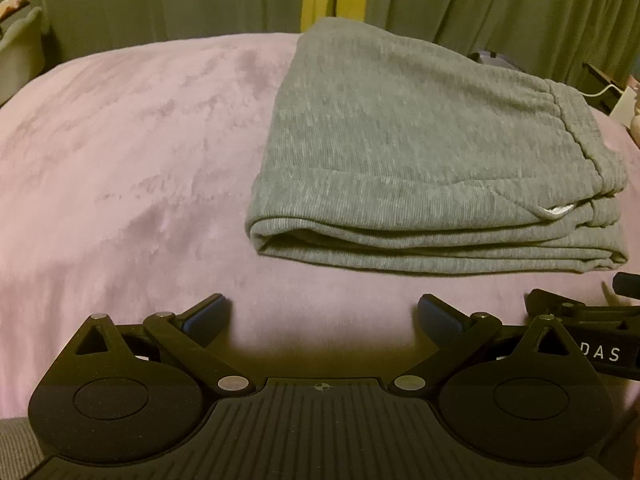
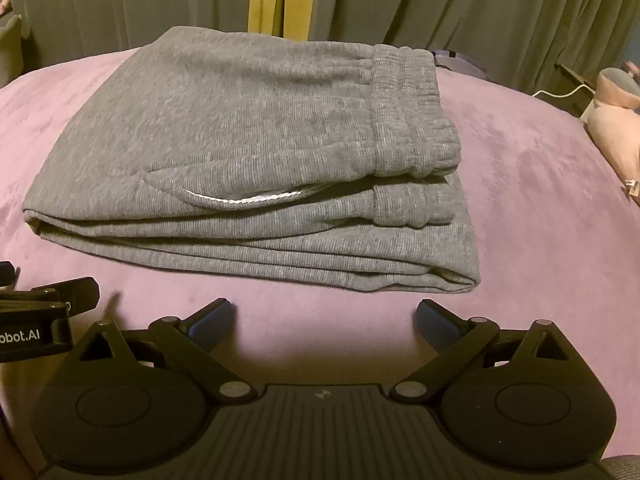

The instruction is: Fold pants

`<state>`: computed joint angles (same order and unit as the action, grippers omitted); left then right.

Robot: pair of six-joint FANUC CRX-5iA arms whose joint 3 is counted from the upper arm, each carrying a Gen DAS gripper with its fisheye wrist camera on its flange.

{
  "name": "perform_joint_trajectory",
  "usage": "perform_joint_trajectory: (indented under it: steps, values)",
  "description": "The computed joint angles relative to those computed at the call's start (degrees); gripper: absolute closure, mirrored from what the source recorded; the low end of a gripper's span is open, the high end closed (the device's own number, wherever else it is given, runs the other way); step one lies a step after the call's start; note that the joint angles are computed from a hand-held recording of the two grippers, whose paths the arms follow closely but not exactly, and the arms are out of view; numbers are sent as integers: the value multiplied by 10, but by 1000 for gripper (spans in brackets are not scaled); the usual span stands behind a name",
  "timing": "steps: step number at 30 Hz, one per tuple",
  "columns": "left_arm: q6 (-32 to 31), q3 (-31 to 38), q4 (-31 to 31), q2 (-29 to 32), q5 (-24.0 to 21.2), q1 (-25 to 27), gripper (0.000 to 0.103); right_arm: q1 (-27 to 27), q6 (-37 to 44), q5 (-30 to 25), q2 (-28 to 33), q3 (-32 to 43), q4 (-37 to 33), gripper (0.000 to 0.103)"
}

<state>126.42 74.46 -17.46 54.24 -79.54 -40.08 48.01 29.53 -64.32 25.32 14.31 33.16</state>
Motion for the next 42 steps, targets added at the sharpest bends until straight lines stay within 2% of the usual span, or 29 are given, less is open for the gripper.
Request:
perform_joint_trajectory:
  steps: [15,42]
  values:
    - [7,-30,1,-17,19,3,0,2,-11,-2,-1,-3,7,4]
    - [2,-28,-11,-17,10,0,0,6,-29,4,-12,-20,20,4]
